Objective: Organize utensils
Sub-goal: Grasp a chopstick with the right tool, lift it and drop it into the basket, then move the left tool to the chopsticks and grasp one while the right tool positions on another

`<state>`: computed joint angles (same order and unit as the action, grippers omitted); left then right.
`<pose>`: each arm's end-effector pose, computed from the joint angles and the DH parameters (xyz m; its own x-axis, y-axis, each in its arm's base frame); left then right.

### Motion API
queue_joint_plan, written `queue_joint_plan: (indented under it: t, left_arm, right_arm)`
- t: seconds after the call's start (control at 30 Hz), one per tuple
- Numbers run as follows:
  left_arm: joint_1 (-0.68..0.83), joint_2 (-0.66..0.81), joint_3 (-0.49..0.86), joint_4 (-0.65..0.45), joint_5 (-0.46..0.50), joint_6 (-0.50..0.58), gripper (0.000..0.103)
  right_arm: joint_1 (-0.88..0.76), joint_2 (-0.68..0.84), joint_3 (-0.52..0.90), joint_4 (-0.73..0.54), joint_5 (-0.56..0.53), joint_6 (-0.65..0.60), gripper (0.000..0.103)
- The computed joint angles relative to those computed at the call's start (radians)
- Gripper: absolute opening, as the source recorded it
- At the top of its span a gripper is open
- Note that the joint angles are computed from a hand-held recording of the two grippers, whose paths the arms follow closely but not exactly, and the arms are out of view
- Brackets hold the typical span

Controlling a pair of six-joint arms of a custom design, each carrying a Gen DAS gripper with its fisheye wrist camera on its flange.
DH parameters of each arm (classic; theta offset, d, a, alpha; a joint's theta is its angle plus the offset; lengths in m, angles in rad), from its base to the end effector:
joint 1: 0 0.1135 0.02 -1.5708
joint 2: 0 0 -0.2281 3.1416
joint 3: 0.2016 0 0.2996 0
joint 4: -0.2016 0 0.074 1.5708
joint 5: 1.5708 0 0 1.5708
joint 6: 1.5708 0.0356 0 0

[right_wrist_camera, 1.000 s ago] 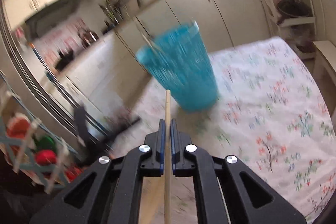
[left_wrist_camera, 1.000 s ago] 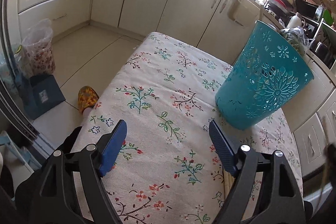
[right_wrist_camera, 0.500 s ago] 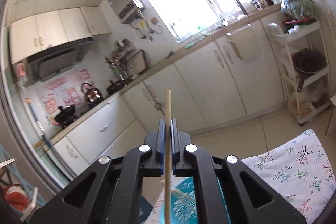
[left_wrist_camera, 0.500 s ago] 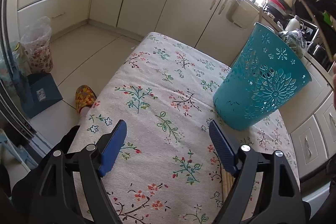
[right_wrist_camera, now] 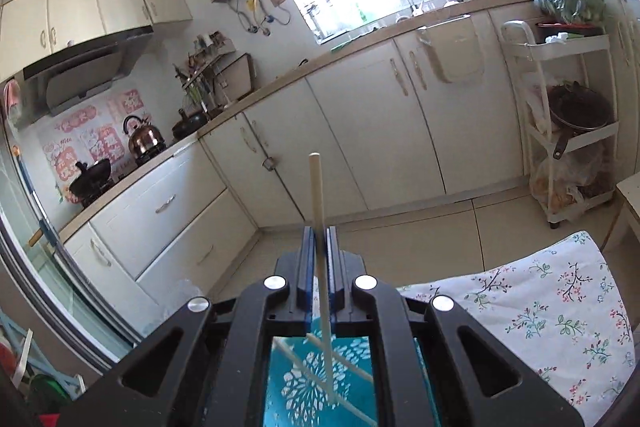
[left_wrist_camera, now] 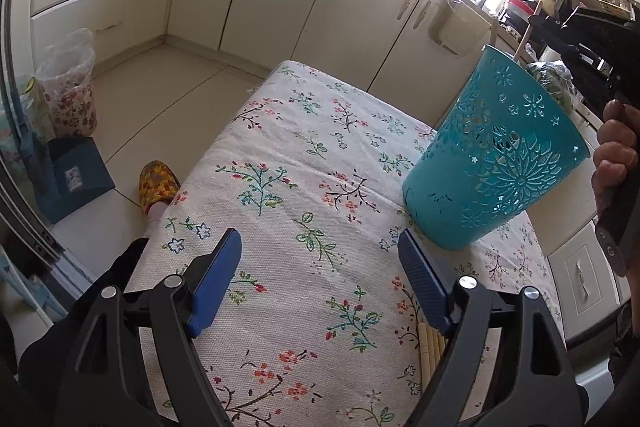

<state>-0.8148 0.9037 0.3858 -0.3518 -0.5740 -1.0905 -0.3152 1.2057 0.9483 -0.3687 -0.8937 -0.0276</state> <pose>0.1723 -0.1545 0.1201 -0.5710 -0.4800 -0.6660 -0.2936 0.8770 -0.3804 0.3088 -0.0715 0.2534 -0.5457 0.1598 -0.8226 -0.4214 0.7962 0.4342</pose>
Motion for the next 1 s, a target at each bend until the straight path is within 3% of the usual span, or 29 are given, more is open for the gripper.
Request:
queue_joint_plan:
  t: [0.17,0.3,0.4,0.47,0.53,0.63,0.8,1.0]
  left_arm:
    - [-0.001,0.003,0.003,-0.005,-0.002,-0.012,0.077]
    - [0.002,0.001,0.001,-0.009,-0.003,-0.018,0.078]
    - [0.005,0.000,0.000,-0.011,-0.002,-0.018,0.078]
    - [0.003,0.001,0.002,-0.014,-0.006,-0.020,0.079]
    - [0.000,0.000,0.003,-0.020,-0.013,-0.025,0.079]
    - [-0.006,-0.017,-0.004,-0.030,-0.028,-0.039,0.080]
    - [-0.015,-0.031,-0.007,-0.054,-0.050,-0.062,0.080]
    - [-0.032,-0.063,-0.016,-0.089,-0.081,-0.091,0.082]
  right_arm:
    - [-0.075,-0.085,-0.042,-0.100,-0.071,-0.108,0.018]
    - [-0.226,-0.206,-0.099,-0.234,-0.203,-0.238,0.023]
    - [-0.357,-0.266,-0.127,-0.474,-0.273,-0.492,0.026]
    - [-0.445,-0.254,-0.139,-0.704,-0.265,-0.769,0.026]
    - [-0.518,-0.231,-0.186,-0.865,-0.189,-1.001,0.026]
    - [-0.589,-0.207,-0.284,-0.930,-0.071,-1.170,0.026]
    - [-0.547,-0.270,-0.427,-0.868,0.093,-1.156,0.025]
    - [-0.389,-0.424,-0.513,-0.783,0.167,-0.991,0.023]
